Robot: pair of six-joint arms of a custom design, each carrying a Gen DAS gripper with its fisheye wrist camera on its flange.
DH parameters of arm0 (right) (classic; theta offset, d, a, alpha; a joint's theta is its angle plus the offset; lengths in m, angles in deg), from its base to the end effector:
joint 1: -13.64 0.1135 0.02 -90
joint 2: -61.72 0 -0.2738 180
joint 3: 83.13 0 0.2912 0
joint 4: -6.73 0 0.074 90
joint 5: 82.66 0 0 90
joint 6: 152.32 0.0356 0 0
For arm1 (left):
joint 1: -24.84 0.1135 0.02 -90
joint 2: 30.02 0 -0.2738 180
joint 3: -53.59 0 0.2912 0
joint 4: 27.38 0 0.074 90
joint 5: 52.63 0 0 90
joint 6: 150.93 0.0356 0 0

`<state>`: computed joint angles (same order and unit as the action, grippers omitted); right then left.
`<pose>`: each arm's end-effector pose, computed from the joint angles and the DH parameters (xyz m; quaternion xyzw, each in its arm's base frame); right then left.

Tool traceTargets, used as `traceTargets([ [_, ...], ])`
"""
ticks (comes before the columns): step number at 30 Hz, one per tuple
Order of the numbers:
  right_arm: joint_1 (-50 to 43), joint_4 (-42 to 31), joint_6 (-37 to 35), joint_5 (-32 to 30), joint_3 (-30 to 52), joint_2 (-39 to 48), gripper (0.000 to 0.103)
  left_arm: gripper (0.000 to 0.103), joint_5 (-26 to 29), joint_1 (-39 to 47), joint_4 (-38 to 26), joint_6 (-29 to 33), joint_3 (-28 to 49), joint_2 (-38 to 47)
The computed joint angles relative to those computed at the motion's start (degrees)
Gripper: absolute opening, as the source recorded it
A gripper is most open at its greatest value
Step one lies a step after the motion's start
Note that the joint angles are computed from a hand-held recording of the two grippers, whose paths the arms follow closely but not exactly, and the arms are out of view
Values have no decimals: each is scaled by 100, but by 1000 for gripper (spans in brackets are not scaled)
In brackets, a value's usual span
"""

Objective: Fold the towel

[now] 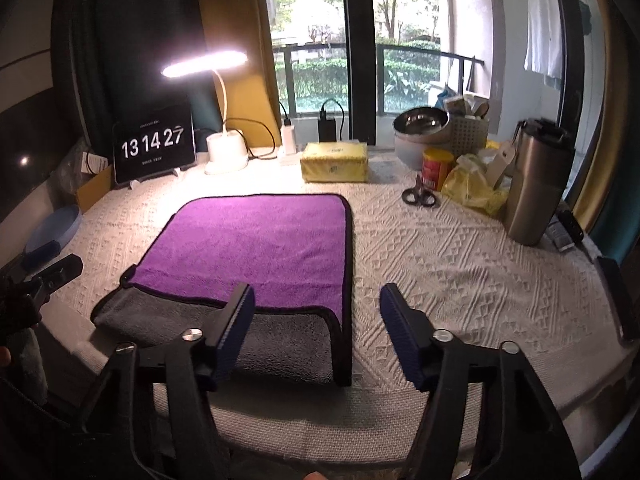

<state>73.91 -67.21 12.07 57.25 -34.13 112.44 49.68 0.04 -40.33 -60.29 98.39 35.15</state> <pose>0.1039 0.1269 0.2228 0.1628 0.8863 -0.0569 0.4299 0.2409 -0.1197 0.2009 0.2423 0.8424 -0.1911 0.4418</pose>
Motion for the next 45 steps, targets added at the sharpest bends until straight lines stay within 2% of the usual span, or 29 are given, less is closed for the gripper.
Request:
traceTargets([
  [3, -453, 571, -513, -344, -388, -279, 54, 101, 53, 56, 140, 18, 7, 324],
  [5, -683, 896, -763, -564, -616, -418, 51, 97, 119, 91, 202, 20, 22, 540],
  [7, -772, 1062, -861, -689, -754, -462, 50, 91, 196, 121, 233, 26, 55, 738],
  [12, -1059, 1481, -1146, -987, -1052, -492, 49, 85, 239, 114, 317, 58, 58, 1030],
  [18, -1327, 1834, -1411, -1208, -1254, -433, 47, 72, 305, 137, 329, 86, 119, 1332],
  [22, -1426, 2038, -1536, -1341, -1345, -397, 46, 57, 322, 140, 328, 106, 156, 1491],
  [27, -1450, 2168, -1637, -1361, -1378, -364, 38, 45, 208, 103, 376, 122, 144, 1584],
  [30, -1377, 2230, -1666, -1293, -1367, -291, 26, 36, 115, 82, 417, 148, 96, 1549],
  [33, -1195, 2121, -1579, -1062, -1244, -96, 21, 29, -60, 7, 546, 220, -36, 1412],
  [37, -1071, 1892, -1469, -840, -1099, -26, 21, 26, -353, -167, 703, 327, -207, 1211],
  [45, -822, 1553, -1139, -660, -1007, 69, 21, 17, -366, -251, 740, 380, -329, 1049],
])
